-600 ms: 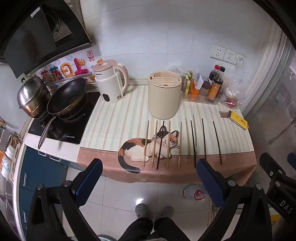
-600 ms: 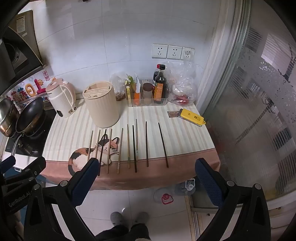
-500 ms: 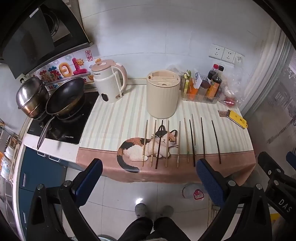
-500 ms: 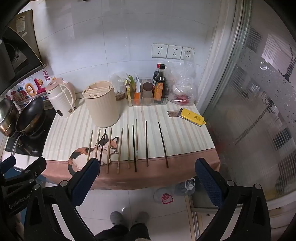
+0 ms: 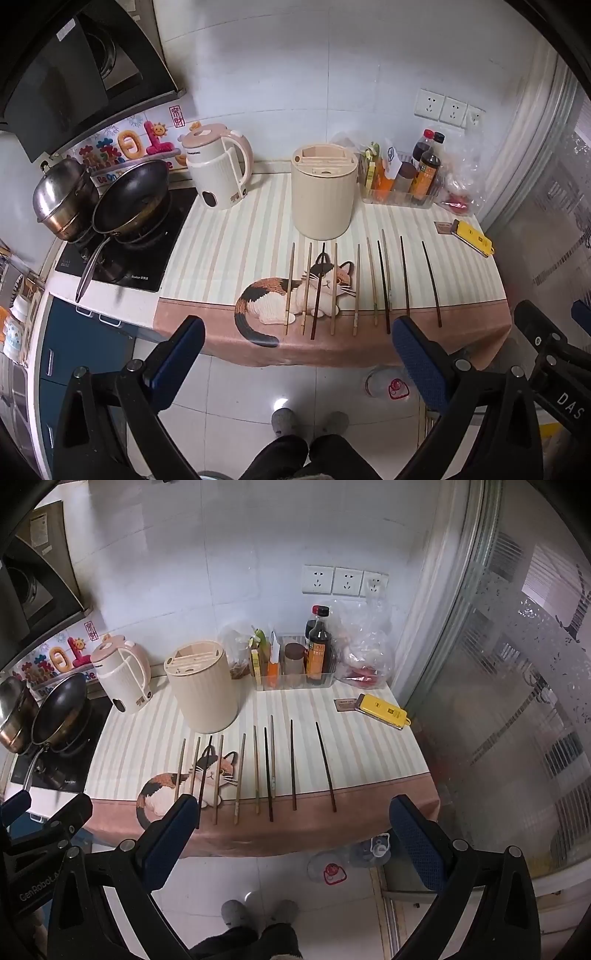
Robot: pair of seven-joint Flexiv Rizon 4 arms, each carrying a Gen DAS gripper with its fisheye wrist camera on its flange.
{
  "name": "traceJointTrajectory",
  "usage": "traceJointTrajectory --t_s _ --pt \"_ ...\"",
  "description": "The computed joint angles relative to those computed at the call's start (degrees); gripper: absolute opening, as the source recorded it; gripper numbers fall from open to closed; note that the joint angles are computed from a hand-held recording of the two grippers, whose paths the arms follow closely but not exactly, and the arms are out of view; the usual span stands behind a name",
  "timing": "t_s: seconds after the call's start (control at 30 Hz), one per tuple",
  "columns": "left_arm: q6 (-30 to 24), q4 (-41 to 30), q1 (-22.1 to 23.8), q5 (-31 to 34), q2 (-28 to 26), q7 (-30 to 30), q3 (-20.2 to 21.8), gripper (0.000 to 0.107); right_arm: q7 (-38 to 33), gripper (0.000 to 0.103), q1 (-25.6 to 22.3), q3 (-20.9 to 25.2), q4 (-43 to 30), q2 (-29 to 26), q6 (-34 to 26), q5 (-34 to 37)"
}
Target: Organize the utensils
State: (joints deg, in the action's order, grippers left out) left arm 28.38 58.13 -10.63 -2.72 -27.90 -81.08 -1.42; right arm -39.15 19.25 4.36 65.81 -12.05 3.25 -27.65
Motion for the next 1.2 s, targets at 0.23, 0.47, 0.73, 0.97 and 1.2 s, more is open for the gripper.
traceJointTrajectory --t_s 0.23,0.47,0.73,0.97,1.2 --pt "-0.27 -0.3 0.18 -0.11 -0.02 0.11 -0.03 0.103 -0.33 0.103 0.13 -0.18 -0.94 -0.48 -0.61 0.08" --pt "0.17 0.31 0.03 0.06 0.25 -0.09 0.01 0.103 -0.37 0.103 0.05 -0.23 -0.94 -0.49 -0.52 0.13" --pt "0.47 0.65 0.16 -0.17 0.39 0.09 -0.11 0.103 -0.78 0.103 0.02 -0.32 -1.09 -0.55 -0.53 -0.21" --pt "0.46 0.3 -0.01 -0.27 0.14 -0.05 -0.16 0.103 -1.23 0.103 0.19 -0.38 -1.05 -0.27 -0.75 -1.18" --pt "0.37 0.05 -0.03 -0.36 -0.02 -0.07 -0.18 0.103 -1.24 0.103 0.31 -0.3 -1.16 -0.18 -1.08 -1.5"
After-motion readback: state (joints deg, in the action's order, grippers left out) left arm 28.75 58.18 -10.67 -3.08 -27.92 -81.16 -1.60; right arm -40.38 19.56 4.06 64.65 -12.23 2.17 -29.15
